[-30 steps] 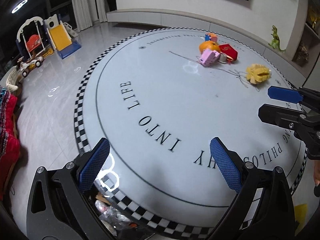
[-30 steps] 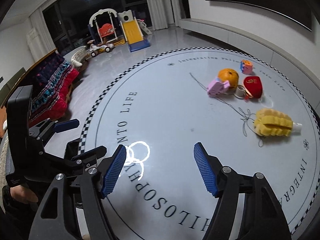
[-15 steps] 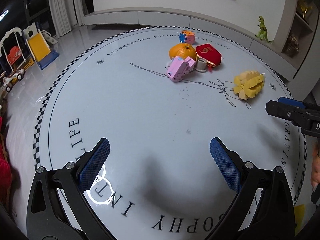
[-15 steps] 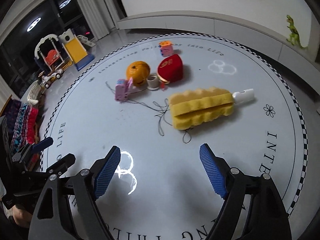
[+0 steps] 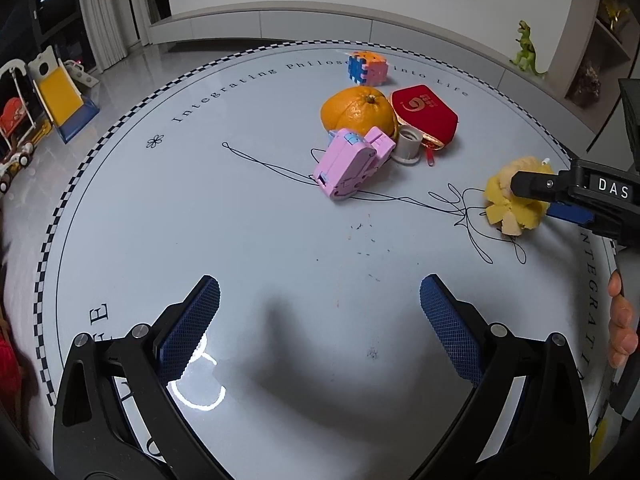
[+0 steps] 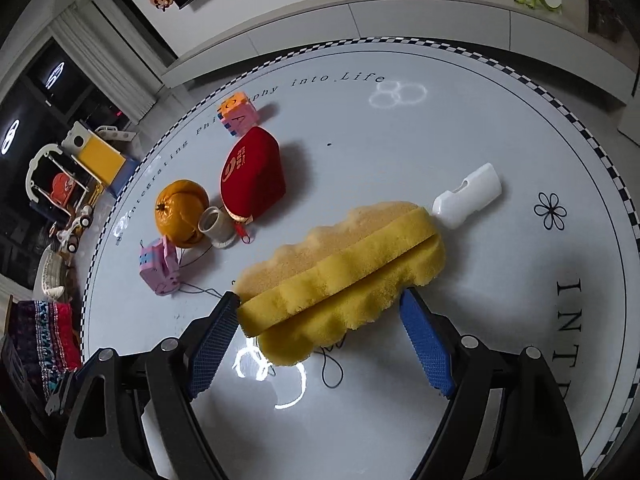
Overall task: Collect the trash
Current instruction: 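Grasp the pink toy block with the left tool while the right tool grasps the yellow sponge brush, then carry pink block and sponge brush to the trash bag and release both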
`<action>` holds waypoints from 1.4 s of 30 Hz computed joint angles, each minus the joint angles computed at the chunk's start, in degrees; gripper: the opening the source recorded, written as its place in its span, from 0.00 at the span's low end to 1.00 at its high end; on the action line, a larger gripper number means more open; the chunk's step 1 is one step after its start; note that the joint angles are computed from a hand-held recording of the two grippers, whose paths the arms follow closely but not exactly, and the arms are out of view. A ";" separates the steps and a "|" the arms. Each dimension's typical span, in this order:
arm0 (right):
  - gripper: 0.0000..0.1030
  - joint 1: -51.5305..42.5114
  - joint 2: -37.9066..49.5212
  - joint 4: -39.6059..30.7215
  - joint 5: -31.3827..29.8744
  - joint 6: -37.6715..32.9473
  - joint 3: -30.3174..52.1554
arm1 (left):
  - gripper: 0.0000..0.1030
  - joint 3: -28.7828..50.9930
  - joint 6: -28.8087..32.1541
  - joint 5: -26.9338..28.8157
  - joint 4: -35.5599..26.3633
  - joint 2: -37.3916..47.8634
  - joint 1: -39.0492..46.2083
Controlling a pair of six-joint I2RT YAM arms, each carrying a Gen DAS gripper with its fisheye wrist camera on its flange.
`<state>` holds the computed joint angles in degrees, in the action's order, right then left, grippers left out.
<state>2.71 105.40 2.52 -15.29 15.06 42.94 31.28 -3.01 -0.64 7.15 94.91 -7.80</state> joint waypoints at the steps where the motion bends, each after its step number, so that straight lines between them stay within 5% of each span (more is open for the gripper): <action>1: 0.81 0.81 0.61 0.17 1.33 0.31 0.80 | 0.94 0.70 0.21 0.28 -0.16 0.72 0.27; 8: 0.82 5.27 6.22 -0.22 9.96 -1.56 8.13 | 0.94 7.04 0.68 1.36 -1.44 6.27 0.74; 16: 0.67 5.52 5.29 3.51 11.39 -8.51 6.96 | 0.94 17.23 2.79 0.74 -4.20 14.72 0.11; 18: 0.65 4.94 4.52 4.14 10.56 -9.46 6.00 | 0.88 18.65 2.93 -0.42 -4.59 16.09 -0.46; 21: 0.62 4.88 4.42 4.59 10.16 -11.09 5.64 | 0.60 21.34 2.68 -0.50 -6.62 18.51 -1.05; 26: 0.58 4.52 3.58 4.34 8.91 -11.32 5.01 | 0.44 21.80 2.77 -0.77 -7.49 17.94 -1.58; 42: 0.56 5.46 -10.28 3.45 7.05 -11.42 -4.90 | 0.34 7.50 1.59 4.00 -4.37 2.87 -0.23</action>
<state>8.17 95.12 5.97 -8.24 3.63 38.04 38.79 -1.42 3.37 2.78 97.77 -8.04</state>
